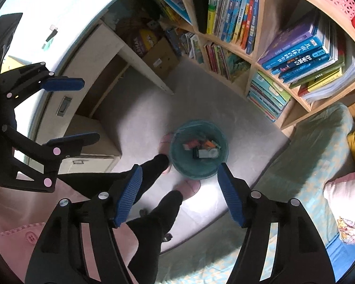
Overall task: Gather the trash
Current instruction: 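Open both grippers to drop the box and tube into the bin, then move both open grippers back over the table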
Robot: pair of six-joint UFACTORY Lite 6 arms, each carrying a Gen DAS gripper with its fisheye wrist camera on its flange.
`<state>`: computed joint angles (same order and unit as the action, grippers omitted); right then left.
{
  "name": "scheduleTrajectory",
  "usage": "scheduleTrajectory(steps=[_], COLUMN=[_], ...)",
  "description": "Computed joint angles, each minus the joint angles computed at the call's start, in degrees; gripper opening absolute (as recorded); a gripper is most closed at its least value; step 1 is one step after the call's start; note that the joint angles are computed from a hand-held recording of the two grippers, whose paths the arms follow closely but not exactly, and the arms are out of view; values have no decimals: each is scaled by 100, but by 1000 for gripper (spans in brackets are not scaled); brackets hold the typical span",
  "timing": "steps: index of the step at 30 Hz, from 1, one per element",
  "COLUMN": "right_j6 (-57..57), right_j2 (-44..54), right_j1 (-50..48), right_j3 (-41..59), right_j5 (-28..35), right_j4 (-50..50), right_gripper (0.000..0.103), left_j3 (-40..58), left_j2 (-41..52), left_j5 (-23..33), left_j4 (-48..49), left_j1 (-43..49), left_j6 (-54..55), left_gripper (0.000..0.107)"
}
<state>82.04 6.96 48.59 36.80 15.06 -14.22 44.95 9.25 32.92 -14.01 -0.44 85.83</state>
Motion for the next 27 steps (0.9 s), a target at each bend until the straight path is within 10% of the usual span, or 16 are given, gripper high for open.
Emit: scheduleTrajectory(steps=[17,27], right_j6=[-1267,-4396], right_j2=[220,1947], right_j1=[-540,-1110], right_j3=[599,3475], right_j5=[94,981], right_j4=[268,1435], right_gripper=[73,81], left_j3=[1165,3460], left_j2=[461,1755], left_j5=[547,1011], left_j4=[-147,-11], left_j1=[605,1827], left_j6=[-197,-324], left_gripper=[85,94])
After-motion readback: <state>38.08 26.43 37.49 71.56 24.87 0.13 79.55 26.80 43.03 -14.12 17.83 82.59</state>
